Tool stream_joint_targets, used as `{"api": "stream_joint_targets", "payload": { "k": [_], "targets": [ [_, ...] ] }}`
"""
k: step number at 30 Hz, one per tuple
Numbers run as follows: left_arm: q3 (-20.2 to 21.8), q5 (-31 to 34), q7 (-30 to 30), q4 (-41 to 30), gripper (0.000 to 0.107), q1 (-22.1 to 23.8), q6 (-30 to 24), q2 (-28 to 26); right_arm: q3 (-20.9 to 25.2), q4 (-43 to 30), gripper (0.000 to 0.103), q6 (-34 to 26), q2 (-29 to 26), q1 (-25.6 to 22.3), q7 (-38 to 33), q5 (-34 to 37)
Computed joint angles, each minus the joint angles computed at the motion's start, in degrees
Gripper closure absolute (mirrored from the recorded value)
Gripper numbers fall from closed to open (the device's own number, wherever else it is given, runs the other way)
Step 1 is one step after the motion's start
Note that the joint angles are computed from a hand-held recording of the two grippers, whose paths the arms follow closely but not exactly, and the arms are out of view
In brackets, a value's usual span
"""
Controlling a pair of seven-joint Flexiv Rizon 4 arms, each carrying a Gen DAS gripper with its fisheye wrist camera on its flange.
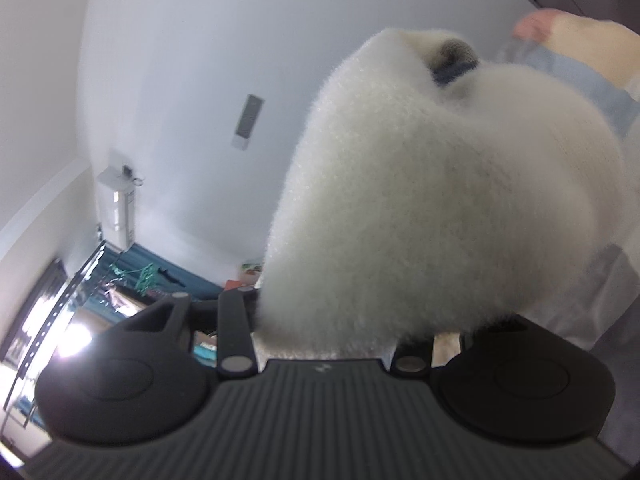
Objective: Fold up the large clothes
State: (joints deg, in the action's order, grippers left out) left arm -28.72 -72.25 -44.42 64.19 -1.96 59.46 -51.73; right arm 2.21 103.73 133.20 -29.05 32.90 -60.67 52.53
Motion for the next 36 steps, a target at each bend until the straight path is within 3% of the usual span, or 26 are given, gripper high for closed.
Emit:
{"api": "stream_joint_targets", "payload": {
  "k": [5,9,12,18,21,26,29,32,36],
  "targets": [
    [1.44,4.87,-2.11,-3.25,0.055,-2.28,0.43,-5.37,3.19,3.96,0.055,5.31,-6.47,-4.7,11.64,-7.95],
    [2.85,11.31,-5.78,-5.37,0.055,-3.07,0.15,-8.99,2.53,4.85,0.055,2.64,-9.26,-4.53,16.45,-8.48],
    [1.6,13.37,-6.12,-5.12,0.055,-1.83,-0.3,-10.67,1.83,5.71,0.055,3.0,-11.23,-3.53,19.16,-10.19],
    [-2.69,10.74,1.24,0.27,0.055,2.26,0.41,-10.83,0.52,6.14,0.053,6.1,-14.26,-0.65,20.9,-10.37],
    [-4.35,7.78,6.36,3.93,0.052,3.09,3.76,-9.32,-0.48,5.06,0.048,5.97,-16.0,1.28,19.56,-7.62],
    [-4.06,4.91,7.57,6.91,0.05,3.15,5.24,-7.26,0.9,4.08,0.042,9.47,-18.57,0.8,21.93,-6.63],
    [-2.61,4.1,6.19,9.85,0.048,3.58,4.52,-4.73,-0.01,3.5,0.04,6.17,-16.38,2.96,18.29,-0.55],
    [-1.39,3.2,6.33,13.28,0.048,4.41,3.66,-1.86,-2.66,1.62,0.04,1.48,-12.7,6.87,8.41,10.67],
    [-0.3,-1.6,16.24,20.89,0.047,5.21,7.19,4.66,-3.82,-1.66,0.04,-0.76,-7.64,10.0,-10.96,27.31]
  ]
}}
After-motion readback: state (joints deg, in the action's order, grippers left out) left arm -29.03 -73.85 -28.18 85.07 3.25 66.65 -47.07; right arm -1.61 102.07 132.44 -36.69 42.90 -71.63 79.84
